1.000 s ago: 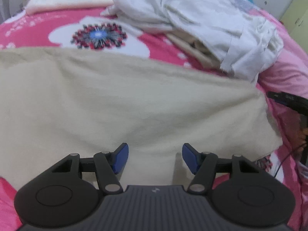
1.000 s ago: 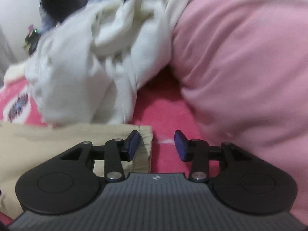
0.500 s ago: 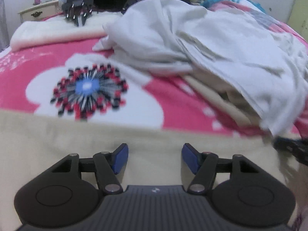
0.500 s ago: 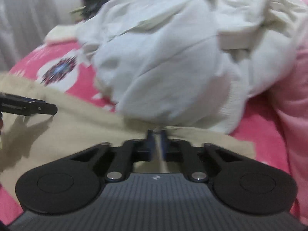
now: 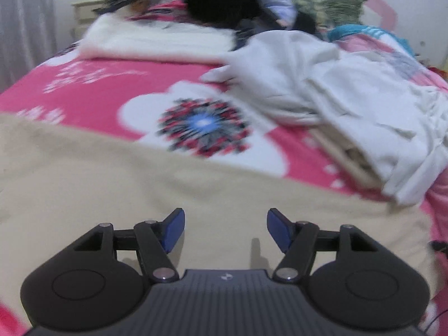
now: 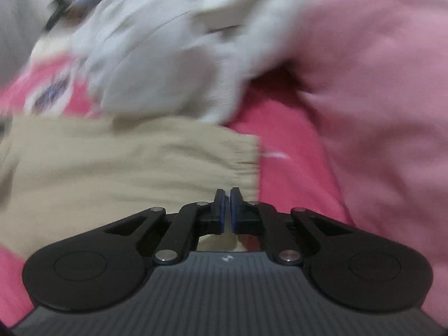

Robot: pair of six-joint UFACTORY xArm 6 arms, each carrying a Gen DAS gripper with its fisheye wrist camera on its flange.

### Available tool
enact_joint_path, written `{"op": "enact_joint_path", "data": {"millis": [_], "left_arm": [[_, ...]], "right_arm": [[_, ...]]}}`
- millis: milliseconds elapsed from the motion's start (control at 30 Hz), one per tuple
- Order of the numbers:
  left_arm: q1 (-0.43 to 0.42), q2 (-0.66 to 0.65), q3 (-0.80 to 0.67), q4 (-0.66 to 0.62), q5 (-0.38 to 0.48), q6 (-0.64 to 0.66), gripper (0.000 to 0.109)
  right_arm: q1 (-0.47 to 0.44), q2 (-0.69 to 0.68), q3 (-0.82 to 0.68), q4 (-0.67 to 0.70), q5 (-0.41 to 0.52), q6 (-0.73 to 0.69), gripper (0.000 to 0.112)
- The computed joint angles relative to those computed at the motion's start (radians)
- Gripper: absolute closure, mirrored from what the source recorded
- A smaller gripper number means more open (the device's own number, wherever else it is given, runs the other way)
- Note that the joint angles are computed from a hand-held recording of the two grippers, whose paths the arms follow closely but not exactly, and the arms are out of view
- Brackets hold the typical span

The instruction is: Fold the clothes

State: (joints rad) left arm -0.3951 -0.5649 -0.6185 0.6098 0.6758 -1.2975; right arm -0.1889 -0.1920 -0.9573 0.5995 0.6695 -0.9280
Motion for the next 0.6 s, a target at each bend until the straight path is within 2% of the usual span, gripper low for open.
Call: {"op": "enact_joint_path", "data": {"millis": [67,100,167,233,367,400,433,467,567,600], "left_arm": [[0.004,-0.091,0.057,-0.004,0.047,-0.034,0.042],[0.009,-0.141,0.087,0.0,0.065,-0.067,0.042],[0.02,-0.235,0.136,0.002,0.104,-0.117,0.042],[0.03,-0.323,0.175,-0.017,0.152,-0.139,0.042],[0.054,-0.46,0.236,-0.061,0.241,-0.083,0.041],[0.068,-0.488,0.25,-0.079,0.253,-0.06,0.04],[0.085,-0.514,0.265,-0.101,0.259,-0.035,0.04],[0.104,-0.537,0.278,-0.127,0.262,-0.004,0.04],[0.152,-0.594,0.312,-0.189,0.254,0.112,0.04],[0.17,-0.609,0.325,-0.211,0.241,0.164,0.04]], "right_arm": [[0.014,-0.03,0.05,-0.154,-0.129,0.126,0.102],[0.007,-0.04,0.057,-0.194,-0.138,0.176,0.102],[0.0,-0.083,0.058,-0.161,-0.088,0.164,0.102],[0.05,-0.143,0.079,-0.076,-0.055,0.062,0.102],[0.252,-0.153,0.035,0.119,0.1,-0.091,0.102],[0.312,-0.132,0.012,0.151,0.125,-0.112,0.1],[0.374,-0.101,-0.016,0.174,0.146,-0.135,0.095],[0.438,-0.059,-0.044,0.184,0.149,-0.158,0.085],[0.601,0.07,-0.115,0.187,0.049,-0.209,0.074],[0.638,0.124,-0.153,0.177,0.029,-0.22,0.073]]}}
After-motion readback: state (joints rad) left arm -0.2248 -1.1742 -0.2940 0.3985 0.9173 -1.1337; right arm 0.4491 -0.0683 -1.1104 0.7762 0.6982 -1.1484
